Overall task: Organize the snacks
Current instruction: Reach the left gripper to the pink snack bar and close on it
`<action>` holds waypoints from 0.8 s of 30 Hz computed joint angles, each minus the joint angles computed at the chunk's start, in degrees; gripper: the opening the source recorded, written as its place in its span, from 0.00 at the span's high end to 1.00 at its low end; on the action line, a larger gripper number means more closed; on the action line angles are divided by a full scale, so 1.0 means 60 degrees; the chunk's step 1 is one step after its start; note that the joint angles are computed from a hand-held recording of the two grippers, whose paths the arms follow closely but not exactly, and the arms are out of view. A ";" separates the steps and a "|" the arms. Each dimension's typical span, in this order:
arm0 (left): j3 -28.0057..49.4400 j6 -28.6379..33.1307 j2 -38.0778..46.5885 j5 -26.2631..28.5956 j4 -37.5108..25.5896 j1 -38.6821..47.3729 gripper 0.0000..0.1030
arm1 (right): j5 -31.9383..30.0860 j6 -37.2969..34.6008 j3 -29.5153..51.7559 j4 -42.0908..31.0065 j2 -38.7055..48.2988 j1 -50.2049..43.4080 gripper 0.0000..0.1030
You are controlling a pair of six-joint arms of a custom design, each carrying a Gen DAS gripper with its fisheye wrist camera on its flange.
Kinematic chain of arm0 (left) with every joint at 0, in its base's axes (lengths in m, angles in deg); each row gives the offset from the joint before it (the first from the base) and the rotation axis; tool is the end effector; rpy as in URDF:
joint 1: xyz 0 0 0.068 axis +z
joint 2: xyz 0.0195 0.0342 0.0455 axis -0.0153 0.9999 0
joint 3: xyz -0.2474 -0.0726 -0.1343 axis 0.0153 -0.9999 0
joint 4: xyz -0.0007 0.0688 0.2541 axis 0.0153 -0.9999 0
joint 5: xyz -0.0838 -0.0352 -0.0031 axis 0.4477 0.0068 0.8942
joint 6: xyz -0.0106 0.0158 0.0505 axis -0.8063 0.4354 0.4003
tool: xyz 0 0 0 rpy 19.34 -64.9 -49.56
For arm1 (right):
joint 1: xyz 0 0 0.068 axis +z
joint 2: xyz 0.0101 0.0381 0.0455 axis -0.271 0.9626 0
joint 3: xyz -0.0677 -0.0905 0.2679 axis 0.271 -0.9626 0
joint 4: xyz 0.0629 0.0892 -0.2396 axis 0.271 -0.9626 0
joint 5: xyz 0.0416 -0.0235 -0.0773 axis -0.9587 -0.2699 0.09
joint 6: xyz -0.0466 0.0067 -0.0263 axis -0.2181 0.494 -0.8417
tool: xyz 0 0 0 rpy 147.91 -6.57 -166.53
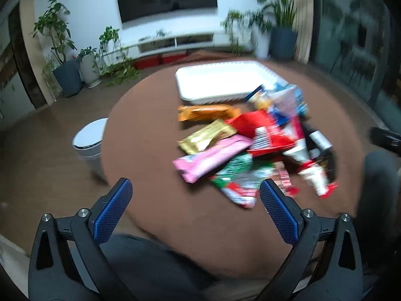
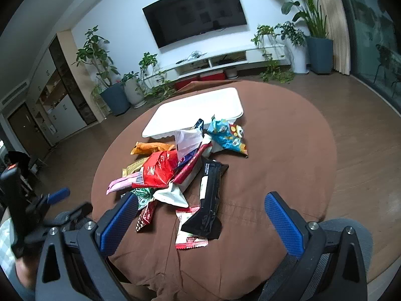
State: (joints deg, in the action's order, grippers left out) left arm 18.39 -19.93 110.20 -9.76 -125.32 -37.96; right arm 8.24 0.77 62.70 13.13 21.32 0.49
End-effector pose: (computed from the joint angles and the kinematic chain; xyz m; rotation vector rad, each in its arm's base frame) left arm 0.2355 -0.1515 0.2926 -0.2722 2.3772 0.2547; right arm 0.3191 0.1081 0.2025 -0.4761 2.2410 0.6578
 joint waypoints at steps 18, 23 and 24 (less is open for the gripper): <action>0.4950 0.7767 0.4783 0.6003 -0.1492 0.3673 0.58 | -0.1003 -0.0426 0.1981 -0.2212 0.2026 -0.0267 0.20; 0.5811 0.8068 0.5554 0.6326 -0.2193 0.3918 0.58 | -0.1068 -0.0407 0.2164 -0.2363 0.2215 -0.0300 0.20; 0.6044 0.8124 0.5754 0.6297 -0.2412 0.3965 0.58 | -0.1083 -0.0403 0.2189 -0.2387 0.2250 -0.0297 0.20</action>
